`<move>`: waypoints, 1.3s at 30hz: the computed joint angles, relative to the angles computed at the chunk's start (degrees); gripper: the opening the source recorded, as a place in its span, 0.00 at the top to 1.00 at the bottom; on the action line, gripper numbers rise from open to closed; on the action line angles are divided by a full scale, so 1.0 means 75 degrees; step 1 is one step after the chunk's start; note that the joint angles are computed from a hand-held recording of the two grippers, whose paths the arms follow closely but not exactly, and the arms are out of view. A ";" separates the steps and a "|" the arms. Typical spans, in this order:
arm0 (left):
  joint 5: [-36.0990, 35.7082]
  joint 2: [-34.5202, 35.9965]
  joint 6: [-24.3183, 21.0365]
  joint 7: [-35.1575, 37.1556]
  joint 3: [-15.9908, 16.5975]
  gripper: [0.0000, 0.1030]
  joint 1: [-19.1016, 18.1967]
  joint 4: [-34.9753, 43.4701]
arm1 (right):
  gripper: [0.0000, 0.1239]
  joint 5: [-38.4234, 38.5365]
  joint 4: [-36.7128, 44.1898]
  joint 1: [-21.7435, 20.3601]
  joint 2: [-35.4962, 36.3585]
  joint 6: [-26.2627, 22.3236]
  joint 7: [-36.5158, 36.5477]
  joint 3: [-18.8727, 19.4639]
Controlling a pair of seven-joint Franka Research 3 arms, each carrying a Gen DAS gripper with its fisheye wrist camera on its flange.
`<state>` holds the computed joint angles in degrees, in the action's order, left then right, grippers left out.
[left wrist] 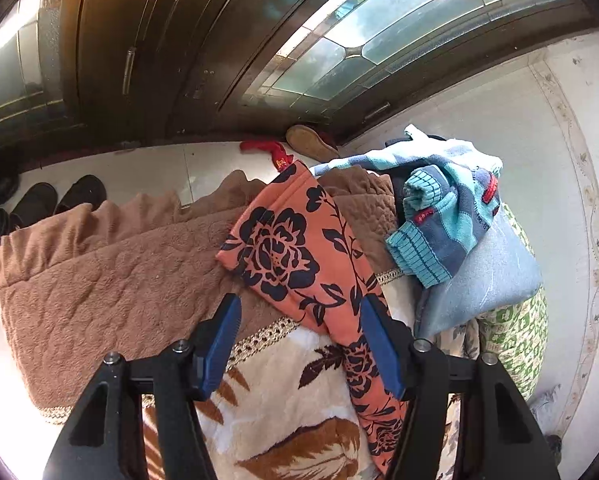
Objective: Fold small clothes
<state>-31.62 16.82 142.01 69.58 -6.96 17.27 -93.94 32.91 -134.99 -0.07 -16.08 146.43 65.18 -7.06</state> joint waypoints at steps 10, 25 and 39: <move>-0.0728 0.0591 -0.0125 0.0358 -0.0315 0.58 0.0346 0.0189 | 0.40 0.0285 0.0073 0.0034 0.0125 -0.0004 -0.0306 -0.0052; 0.1119 0.0889 0.0642 -0.0741 -0.0085 0.95 -0.0124 0.0497 | 0.43 0.0812 0.0393 0.0106 0.0061 0.0020 -0.0322 -0.0153; 0.1352 0.0193 0.0097 0.1172 -0.0903 0.95 -0.1279 0.2026 | 0.51 0.0694 0.1799 -0.0135 0.1244 -0.0546 0.0555 -0.0129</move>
<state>-21.47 18.27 142.74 78.37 -13.74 7.68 -78.75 38.11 -121.50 -1.08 -6.76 142.33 69.34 -8.02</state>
